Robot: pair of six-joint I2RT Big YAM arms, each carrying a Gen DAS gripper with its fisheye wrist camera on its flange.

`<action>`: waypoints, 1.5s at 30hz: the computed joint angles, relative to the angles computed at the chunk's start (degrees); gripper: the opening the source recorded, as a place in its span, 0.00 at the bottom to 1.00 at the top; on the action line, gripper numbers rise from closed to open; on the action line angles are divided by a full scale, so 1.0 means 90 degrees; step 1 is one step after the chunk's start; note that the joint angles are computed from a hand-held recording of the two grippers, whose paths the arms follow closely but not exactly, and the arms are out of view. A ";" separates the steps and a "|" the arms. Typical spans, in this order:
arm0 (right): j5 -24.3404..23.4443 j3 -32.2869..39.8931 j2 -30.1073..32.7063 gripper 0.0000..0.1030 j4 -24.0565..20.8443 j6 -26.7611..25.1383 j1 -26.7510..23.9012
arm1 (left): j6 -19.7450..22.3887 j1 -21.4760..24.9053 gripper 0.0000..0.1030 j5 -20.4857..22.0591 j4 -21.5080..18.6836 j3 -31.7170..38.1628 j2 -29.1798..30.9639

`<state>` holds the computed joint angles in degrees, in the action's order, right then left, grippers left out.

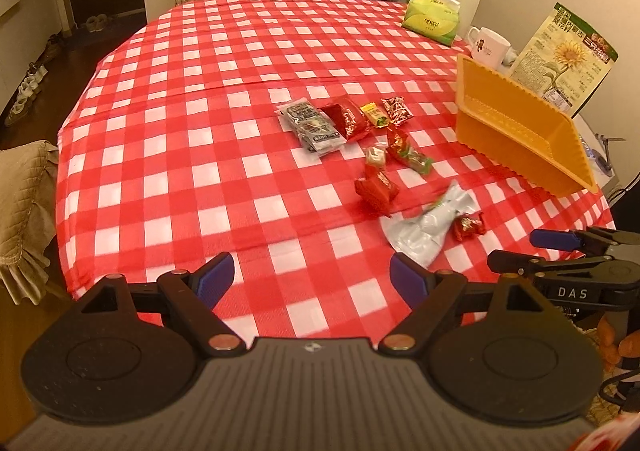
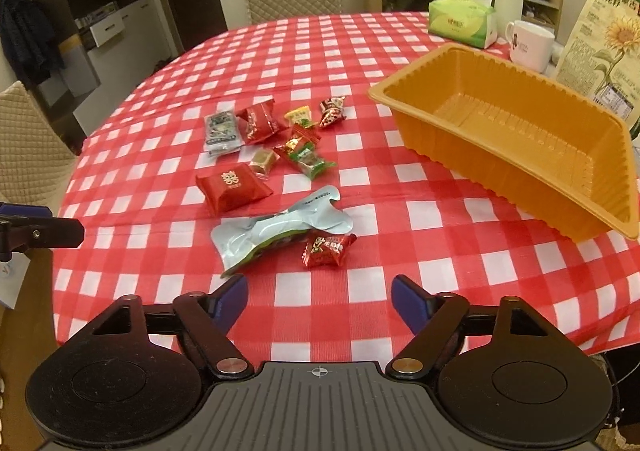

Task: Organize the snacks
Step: 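Grasp the small red candy with the right tool while the left tool grasps the red square candy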

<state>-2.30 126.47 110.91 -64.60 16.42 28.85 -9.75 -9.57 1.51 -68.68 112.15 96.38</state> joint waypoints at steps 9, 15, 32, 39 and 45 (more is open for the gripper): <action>0.0005 0.0920 0.0700 0.54 -0.0390 0.0134 -0.0011 | 0.0398 0.0189 0.81 0.0391 -0.0262 0.0748 0.0666; 0.0123 0.1259 0.0966 0.46 -0.0504 0.0311 -0.0024 | 0.0628 0.0274 0.81 0.0597 -0.0438 0.1158 0.0997; 0.0266 0.1716 0.1319 0.23 -0.0749 0.0645 -0.0050 | 0.1319 0.0273 0.81 0.1049 -0.0974 0.2348 0.1887; 0.0428 0.1635 0.1206 0.22 -0.0746 0.0855 -0.0080 | 0.1693 0.0227 0.77 0.1288 -0.1278 0.3048 0.2358; 0.0802 0.1430 0.0959 0.22 -0.0764 0.1202 -0.0137 | 0.2133 0.0148 0.69 0.1600 -0.1641 0.3883 0.2903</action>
